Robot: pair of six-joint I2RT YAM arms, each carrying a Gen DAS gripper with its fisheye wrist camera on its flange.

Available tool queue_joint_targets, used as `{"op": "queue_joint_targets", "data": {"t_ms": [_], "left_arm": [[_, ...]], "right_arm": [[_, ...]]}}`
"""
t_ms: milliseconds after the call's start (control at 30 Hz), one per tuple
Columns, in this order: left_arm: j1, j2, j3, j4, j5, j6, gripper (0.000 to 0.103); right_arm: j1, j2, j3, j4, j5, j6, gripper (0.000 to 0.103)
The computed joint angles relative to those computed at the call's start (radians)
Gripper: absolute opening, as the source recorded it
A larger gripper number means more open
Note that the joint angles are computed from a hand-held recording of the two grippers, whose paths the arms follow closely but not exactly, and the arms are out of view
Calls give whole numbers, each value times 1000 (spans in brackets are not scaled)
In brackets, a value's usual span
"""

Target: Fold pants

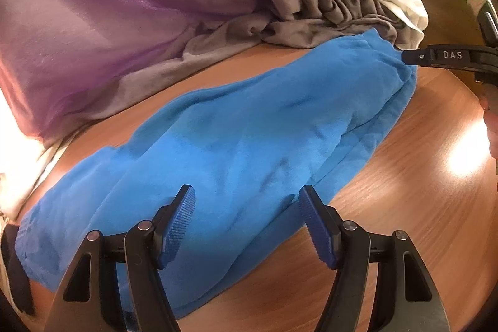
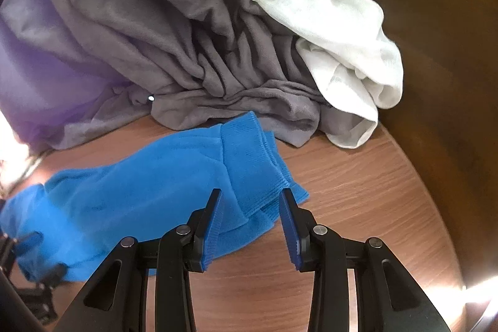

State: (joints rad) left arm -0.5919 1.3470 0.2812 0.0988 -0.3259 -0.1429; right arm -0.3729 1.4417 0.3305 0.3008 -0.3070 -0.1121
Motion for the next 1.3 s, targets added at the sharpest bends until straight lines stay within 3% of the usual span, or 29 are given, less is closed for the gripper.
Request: {"op": "queue_joint_targets", "data": {"t_ms": [267,433,667,833,1033,1167,1300], "left_arm": [[-4,107,30,71,32,10,69],[20,106,41,65,66,16,62],[1,131,70,70,98,32,60],[-44,158,88,75,67,30,60],[-69,167,91,73,66,15,60],[-75,144,88,54,66,6,60],[-94,97,94,6,61,-14,61]], "right_arm": [[-46,93,35,1,-55,16,37],[-29,95,38,18,-45,25,37],[-31,152,70,15,-66,40,37],[-54,126,66,7,-113,46,7],[-111,-64,35,-64,-173,55,6],[-105,-59,41,-68,-133,50,6],[-146,-62,71,-97,-159,77,6]]}}
